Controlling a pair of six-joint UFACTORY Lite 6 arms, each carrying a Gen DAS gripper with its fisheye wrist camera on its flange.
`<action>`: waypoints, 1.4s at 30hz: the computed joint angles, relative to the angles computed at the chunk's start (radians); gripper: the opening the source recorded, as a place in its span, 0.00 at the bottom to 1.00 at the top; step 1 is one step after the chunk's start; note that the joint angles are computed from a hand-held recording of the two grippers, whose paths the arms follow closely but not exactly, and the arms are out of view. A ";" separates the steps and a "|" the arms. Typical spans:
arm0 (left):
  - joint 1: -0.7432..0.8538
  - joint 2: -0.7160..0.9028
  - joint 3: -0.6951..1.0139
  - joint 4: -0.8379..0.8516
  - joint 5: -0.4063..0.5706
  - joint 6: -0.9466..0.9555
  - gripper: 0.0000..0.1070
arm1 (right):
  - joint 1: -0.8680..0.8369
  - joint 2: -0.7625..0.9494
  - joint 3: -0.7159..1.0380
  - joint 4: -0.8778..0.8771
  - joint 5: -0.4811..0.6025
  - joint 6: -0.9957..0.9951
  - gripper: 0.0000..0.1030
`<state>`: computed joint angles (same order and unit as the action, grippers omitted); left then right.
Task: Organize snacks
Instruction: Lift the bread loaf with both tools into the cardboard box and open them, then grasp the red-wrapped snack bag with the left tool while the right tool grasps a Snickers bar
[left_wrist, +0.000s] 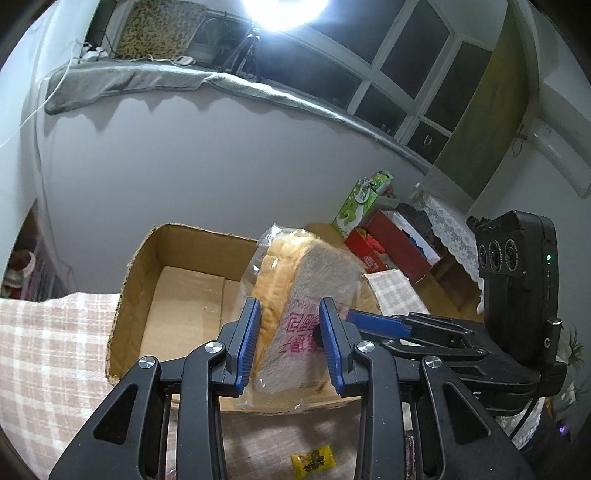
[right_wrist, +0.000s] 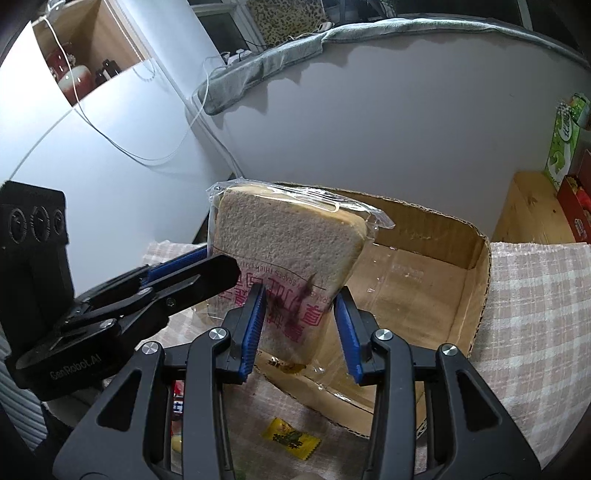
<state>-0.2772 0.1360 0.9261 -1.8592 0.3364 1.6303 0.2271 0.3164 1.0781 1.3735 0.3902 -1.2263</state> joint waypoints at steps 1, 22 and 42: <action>-0.004 -0.008 -0.001 0.004 -0.011 -0.008 0.28 | 0.005 0.000 -0.002 -0.014 -0.010 0.013 0.40; 0.126 -0.440 -0.359 0.292 -0.042 -0.209 0.28 | -0.026 -0.278 -0.277 -0.068 -0.030 0.004 0.44; 0.373 -0.394 -0.546 0.308 0.114 -0.044 0.34 | -0.264 -0.746 -0.780 -0.460 0.044 0.264 0.44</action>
<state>0.0955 -0.2583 0.3799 -1.5515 0.4499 1.5861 -0.0370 -0.4298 0.2981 0.9136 0.4338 -0.9626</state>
